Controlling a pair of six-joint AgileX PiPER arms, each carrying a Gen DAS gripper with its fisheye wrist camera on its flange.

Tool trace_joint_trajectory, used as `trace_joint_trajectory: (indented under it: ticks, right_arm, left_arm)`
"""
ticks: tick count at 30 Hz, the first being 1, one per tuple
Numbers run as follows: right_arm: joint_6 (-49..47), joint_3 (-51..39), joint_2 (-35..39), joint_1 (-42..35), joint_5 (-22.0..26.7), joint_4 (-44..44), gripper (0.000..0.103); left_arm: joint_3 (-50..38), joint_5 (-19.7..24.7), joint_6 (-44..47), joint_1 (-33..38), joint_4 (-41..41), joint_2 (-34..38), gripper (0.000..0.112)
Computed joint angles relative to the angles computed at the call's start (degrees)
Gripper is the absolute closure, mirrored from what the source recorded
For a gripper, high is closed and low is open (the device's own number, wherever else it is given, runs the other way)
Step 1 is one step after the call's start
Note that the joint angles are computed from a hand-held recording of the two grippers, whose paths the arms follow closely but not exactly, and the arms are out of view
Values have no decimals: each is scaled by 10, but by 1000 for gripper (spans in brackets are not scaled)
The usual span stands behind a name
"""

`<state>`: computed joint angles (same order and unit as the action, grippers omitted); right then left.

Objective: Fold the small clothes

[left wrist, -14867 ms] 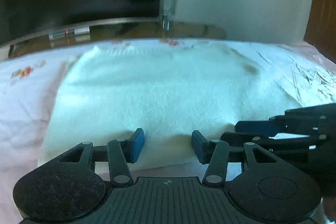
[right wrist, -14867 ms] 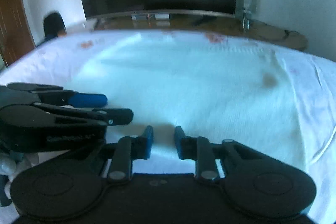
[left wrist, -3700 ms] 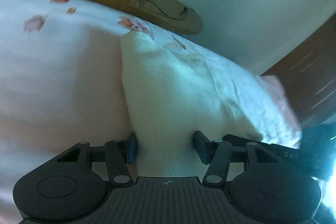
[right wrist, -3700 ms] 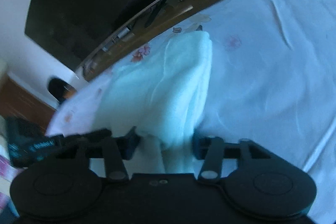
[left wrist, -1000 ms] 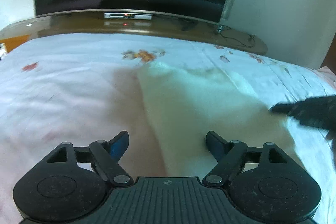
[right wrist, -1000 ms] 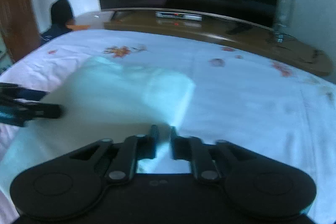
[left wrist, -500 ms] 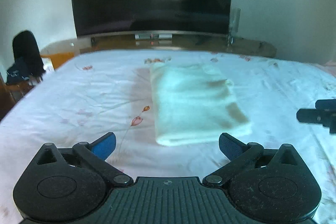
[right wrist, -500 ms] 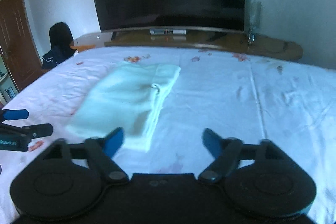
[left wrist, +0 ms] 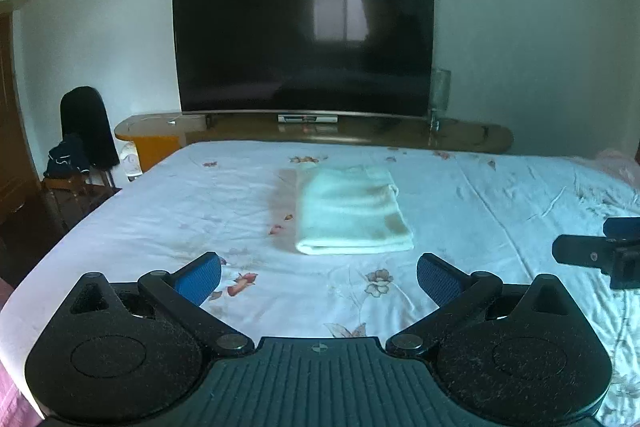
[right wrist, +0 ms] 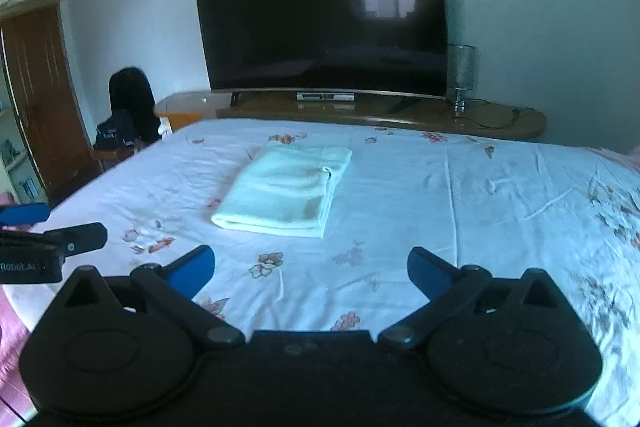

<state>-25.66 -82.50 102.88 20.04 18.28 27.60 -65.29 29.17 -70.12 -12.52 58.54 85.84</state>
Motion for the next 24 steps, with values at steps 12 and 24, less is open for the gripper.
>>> trace_joint_trajectory:
  ticks: [12, 24]
  right_arm:
    - [-24, 66, -77, 3, -16, 17, 0]
    - [-51, 95, -112, -3, -24, 44, 1]
  left_arm:
    - [16, 55, -50, -80, 35, -55, 9]
    - [1, 81, -64, -113, 58, -50, 9]
